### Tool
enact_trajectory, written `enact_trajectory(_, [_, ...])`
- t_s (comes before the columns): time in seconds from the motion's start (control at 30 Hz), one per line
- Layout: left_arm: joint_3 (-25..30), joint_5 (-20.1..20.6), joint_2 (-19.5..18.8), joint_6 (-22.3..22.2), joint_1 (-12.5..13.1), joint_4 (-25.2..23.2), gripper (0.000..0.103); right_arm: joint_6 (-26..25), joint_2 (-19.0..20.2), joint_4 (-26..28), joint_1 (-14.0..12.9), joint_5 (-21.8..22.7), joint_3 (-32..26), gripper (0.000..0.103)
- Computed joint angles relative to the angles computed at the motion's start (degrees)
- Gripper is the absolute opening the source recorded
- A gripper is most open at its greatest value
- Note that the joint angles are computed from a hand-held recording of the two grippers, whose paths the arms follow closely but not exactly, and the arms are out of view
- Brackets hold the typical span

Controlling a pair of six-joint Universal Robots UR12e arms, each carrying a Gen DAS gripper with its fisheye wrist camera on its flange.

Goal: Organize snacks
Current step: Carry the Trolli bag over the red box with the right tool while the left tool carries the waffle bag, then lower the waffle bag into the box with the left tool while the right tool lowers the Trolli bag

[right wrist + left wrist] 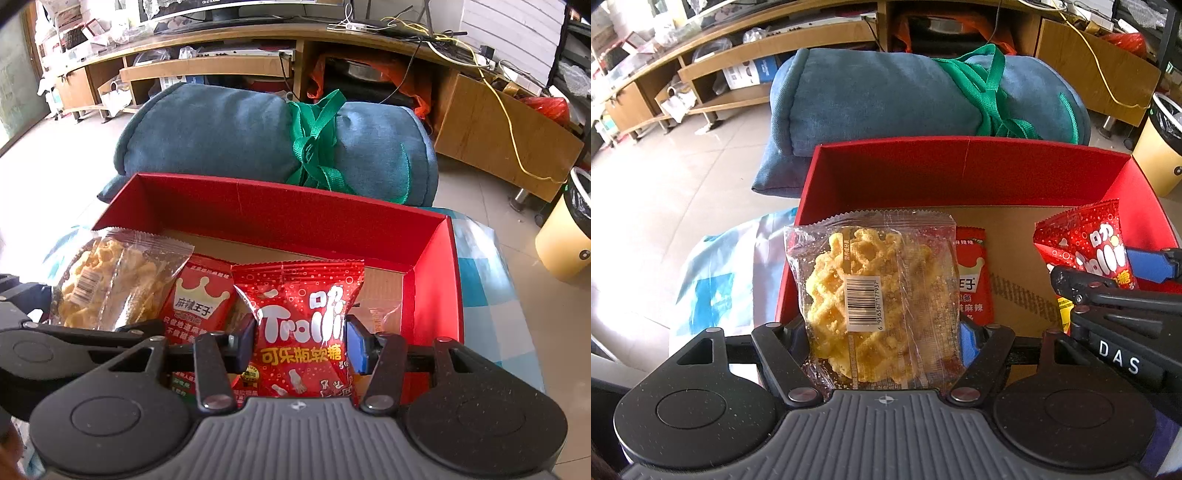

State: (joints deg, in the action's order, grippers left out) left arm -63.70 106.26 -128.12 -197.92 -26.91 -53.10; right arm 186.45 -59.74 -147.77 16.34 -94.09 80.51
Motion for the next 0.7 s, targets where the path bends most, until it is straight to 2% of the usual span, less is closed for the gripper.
enact_trajectory(0.7, [-0.5, 0.5, 0.4, 0.7, -0.2, 0.1, 0.081, 0.6, -0.1, 0.4, -0.3, 0.2, 0.1, 0.051])
